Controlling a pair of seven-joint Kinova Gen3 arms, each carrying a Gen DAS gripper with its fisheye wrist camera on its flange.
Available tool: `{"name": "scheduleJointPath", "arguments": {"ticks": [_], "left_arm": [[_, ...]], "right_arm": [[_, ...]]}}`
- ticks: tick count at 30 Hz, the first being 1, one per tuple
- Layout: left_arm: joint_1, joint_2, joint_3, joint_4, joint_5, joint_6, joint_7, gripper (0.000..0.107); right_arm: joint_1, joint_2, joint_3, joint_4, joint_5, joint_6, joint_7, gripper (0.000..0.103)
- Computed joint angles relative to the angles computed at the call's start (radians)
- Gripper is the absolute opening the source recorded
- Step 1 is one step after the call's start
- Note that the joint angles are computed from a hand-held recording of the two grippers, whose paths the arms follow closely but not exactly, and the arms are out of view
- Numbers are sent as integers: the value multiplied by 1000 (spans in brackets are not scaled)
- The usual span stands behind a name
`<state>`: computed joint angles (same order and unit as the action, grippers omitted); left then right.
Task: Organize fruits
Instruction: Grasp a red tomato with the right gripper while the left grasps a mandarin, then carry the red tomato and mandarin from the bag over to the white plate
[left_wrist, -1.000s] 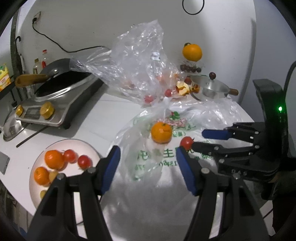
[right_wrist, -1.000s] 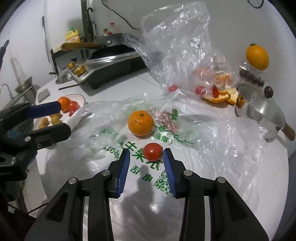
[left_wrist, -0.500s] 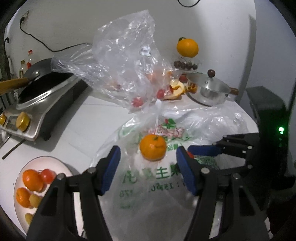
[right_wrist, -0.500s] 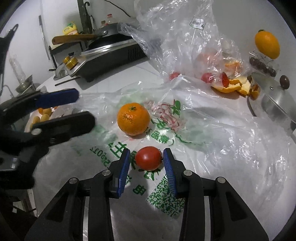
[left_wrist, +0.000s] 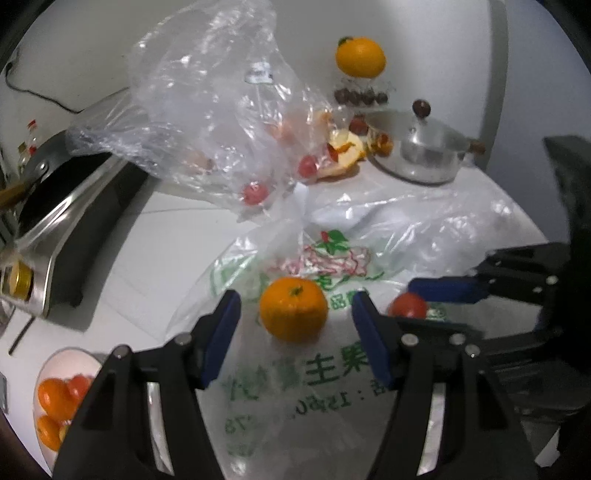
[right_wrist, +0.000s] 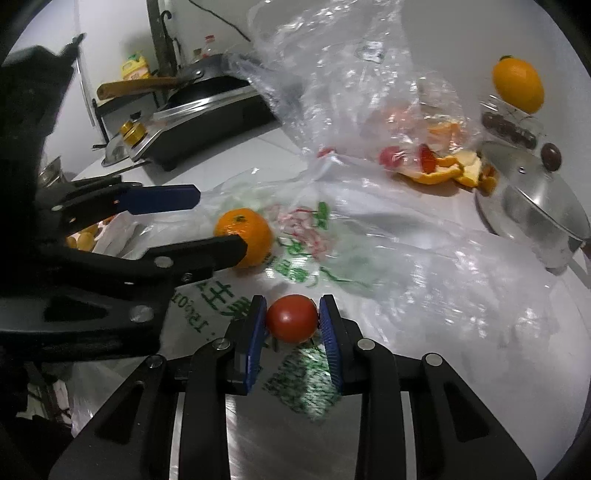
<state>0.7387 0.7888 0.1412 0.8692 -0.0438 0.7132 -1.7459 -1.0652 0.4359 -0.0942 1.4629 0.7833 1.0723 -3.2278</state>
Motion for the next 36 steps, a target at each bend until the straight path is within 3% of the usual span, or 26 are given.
{"name": "scheduleJointPath", "arguments": {"ticks": [8, 13, 36], "left_arm": [[31, 70, -22, -121, -23, 95, 2, 63], [43, 95, -36, -164, -29, 133, 6, 51], [-3, -150, 14, 227, -31, -142, -24, 48]], "right_arm": [[-14, -30, -8, 50, 45, 7, -81, 32], [-18, -34, -17, 55, 63, 21, -102, 32], [-92, -9, -33, -63, 84, 200, -86, 32]]}}
